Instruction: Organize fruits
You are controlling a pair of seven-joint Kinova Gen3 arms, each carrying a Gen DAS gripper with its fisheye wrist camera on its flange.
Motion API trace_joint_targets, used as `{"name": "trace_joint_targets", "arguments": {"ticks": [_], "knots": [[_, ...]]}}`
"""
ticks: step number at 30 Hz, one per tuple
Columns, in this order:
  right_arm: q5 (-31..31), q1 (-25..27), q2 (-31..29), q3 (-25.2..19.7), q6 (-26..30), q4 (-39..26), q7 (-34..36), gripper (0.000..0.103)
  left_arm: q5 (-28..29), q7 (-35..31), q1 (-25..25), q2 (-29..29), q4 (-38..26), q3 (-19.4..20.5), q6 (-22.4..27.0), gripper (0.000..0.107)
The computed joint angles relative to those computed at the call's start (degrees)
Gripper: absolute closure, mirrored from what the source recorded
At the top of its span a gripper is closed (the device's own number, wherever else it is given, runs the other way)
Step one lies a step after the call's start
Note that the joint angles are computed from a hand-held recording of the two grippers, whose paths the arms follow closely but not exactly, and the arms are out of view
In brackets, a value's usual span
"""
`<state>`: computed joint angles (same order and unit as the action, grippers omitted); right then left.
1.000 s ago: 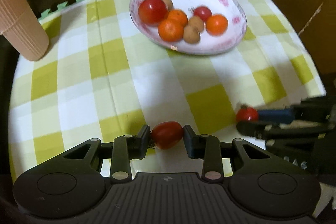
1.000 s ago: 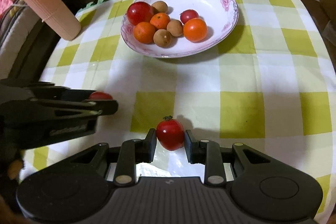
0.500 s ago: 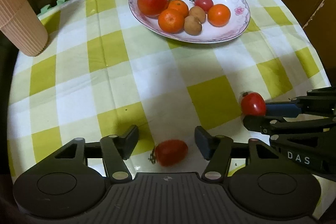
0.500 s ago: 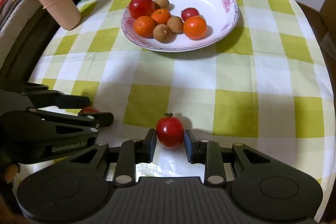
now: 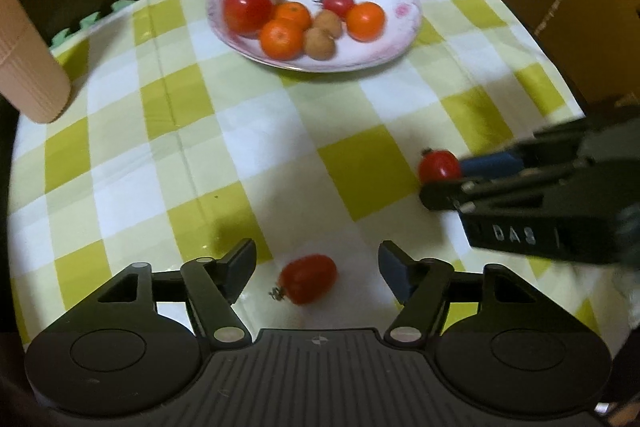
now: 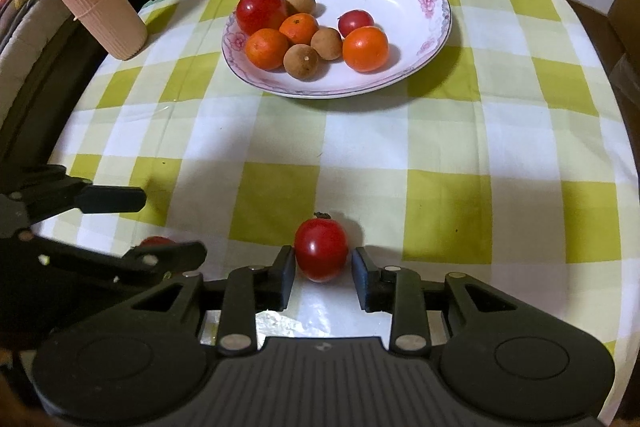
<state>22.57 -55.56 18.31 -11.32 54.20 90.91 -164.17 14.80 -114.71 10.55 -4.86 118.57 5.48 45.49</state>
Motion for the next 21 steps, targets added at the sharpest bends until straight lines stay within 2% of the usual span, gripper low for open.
{"name": "trace_joint_targets", "arguments": {"ticks": [7,9,10,13,15,21], "knots": [[-0.32,-0.02,0.22,-0.24,0.41,-0.45,1.08,0.074,-3.75,-2.70,1.39,0.09,1.06,1.36,-0.42,0.036],[-0.27,-0.16,0.21,-0.22,0.44,-0.40,1.16,0.074,-5.69,-1.81,2.00,0.12,1.58,2.14,-0.95,0.043],[-0.30,-0.16,0.16,-0.20,0.33,-0.30,1.12,0.074,-6.49,-1.43,1.87,0.11,1.92,2.67,-1.40,0.041],[-0.45,-0.03,0.00,-0.15,-0.09,-0.02,1.01,0.074,-5.30,-1.69,2.12,0.01,1.83,1.47,-1.66,0.051],[-0.38,-0.04,0.03,-0.13,-0.23,0.05,1.02,0.075,-5.09,-1.02,1.83,-0.01,1.70,1.24,-1.91,0.066],[-0.41,0.02,-0.12,-0.15,-0.40,0.27,0.97,0.075,-5.38,0.54,1.77,-0.62,1.71,1.21,-1.18,0.071]]}}
